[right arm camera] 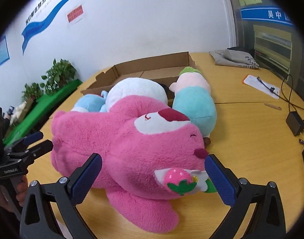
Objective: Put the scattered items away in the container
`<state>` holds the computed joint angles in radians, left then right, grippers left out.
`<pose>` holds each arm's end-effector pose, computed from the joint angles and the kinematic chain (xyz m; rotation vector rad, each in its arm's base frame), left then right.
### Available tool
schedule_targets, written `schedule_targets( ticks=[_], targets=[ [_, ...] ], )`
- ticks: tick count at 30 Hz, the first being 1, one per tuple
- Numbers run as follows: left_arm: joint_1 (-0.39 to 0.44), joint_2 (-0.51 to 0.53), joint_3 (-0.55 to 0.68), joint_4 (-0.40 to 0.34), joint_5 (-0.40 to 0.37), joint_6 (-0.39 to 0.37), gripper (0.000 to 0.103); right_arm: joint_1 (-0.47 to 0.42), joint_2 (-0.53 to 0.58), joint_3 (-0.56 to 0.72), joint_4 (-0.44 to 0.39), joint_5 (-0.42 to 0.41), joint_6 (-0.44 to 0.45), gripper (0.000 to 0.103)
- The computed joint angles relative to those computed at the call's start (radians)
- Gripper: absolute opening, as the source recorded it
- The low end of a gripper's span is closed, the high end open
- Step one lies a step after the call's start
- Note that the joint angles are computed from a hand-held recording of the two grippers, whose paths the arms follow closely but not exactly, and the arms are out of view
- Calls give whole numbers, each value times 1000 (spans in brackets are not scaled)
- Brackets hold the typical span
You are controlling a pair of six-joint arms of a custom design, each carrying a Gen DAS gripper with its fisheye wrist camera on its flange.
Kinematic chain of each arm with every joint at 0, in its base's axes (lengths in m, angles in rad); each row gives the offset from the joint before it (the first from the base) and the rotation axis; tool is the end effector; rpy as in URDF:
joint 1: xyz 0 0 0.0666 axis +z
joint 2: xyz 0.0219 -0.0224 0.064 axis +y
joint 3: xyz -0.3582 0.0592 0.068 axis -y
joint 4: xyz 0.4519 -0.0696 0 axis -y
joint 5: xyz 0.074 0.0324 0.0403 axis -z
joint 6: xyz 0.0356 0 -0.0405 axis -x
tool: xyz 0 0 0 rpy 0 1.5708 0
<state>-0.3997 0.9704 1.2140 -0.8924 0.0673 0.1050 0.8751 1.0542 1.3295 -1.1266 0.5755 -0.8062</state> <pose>0.3686 -0.1588 0.5072 0.3660 2.2107 -0.3509 0.2762 0.3000 0.5202 0.1725 2.2537 0.1861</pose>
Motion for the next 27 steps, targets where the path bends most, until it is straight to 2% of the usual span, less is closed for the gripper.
schedule_targets(
  ticks=[4, 9, 27],
  targets=[
    [12, 17, 13, -15, 28, 33, 103, 2, 3, -1, -29, 7, -27, 103],
    [6, 40, 26, -20, 24, 40, 103, -6, -3, -7, -46, 10, -47, 103],
    [19, 98, 51, -7, 106, 29, 103, -53, 6, -11, -22, -28, 6, 103]
  ],
)
